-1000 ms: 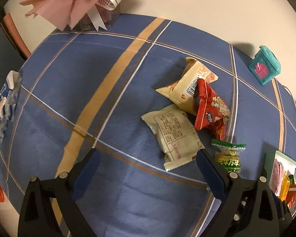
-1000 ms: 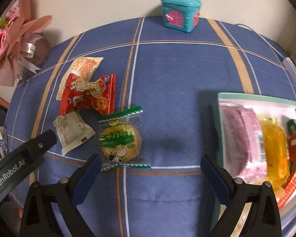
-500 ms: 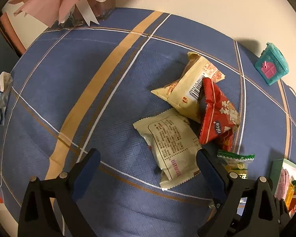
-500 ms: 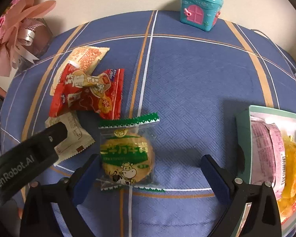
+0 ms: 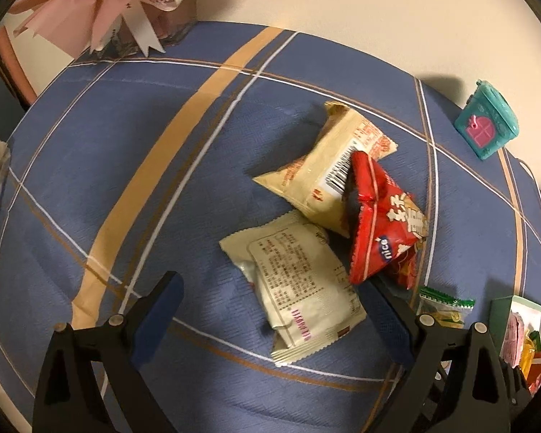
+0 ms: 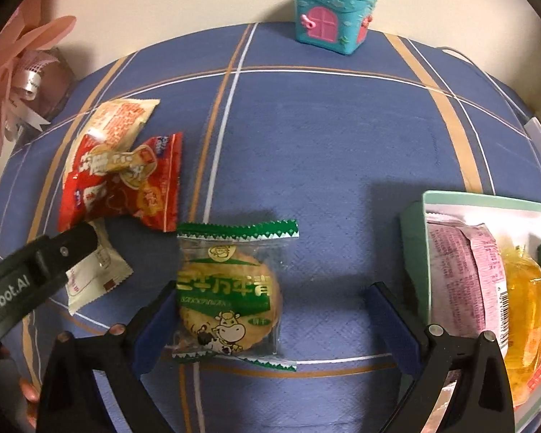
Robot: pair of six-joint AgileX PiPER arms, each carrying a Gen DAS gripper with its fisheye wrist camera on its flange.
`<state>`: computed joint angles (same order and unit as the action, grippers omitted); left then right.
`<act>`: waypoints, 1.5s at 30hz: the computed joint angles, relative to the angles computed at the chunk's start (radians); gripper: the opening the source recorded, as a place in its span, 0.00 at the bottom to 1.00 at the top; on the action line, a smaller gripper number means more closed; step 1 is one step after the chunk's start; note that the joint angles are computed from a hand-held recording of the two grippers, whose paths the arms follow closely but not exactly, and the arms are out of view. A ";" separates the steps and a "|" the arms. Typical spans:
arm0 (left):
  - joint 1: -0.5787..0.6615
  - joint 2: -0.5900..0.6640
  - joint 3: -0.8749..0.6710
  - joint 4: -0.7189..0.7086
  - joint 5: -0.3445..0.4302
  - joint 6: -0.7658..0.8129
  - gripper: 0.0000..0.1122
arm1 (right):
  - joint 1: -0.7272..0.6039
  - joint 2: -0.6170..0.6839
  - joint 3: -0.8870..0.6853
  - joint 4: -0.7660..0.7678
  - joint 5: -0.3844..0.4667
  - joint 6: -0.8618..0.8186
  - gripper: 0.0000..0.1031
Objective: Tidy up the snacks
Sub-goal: 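Grasp the white printed pack with the left tool while the right tool grasps the green-wrapped round cookie, then carry the white pack with the left tool while the right tool carries the cookie to the tray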
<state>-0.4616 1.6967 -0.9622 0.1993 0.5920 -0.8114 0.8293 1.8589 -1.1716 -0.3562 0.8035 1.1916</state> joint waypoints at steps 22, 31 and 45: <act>0.045 -0.001 0.055 0.052 -0.096 -0.082 0.53 | 0.042 -0.034 0.010 -0.029 0.025 0.025 0.74; 0.042 -0.024 0.037 0.012 -0.069 -0.036 0.50 | 0.028 -0.052 0.005 -0.021 0.004 0.007 0.52; 0.055 -0.215 0.027 0.026 0.023 -0.048 0.49 | 0.023 -0.164 -0.034 -0.062 0.071 0.000 0.52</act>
<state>-0.4070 1.4820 -0.9356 0.2252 0.6147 -0.8596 0.8520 1.6947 -1.2055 -0.4183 0.8747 1.1919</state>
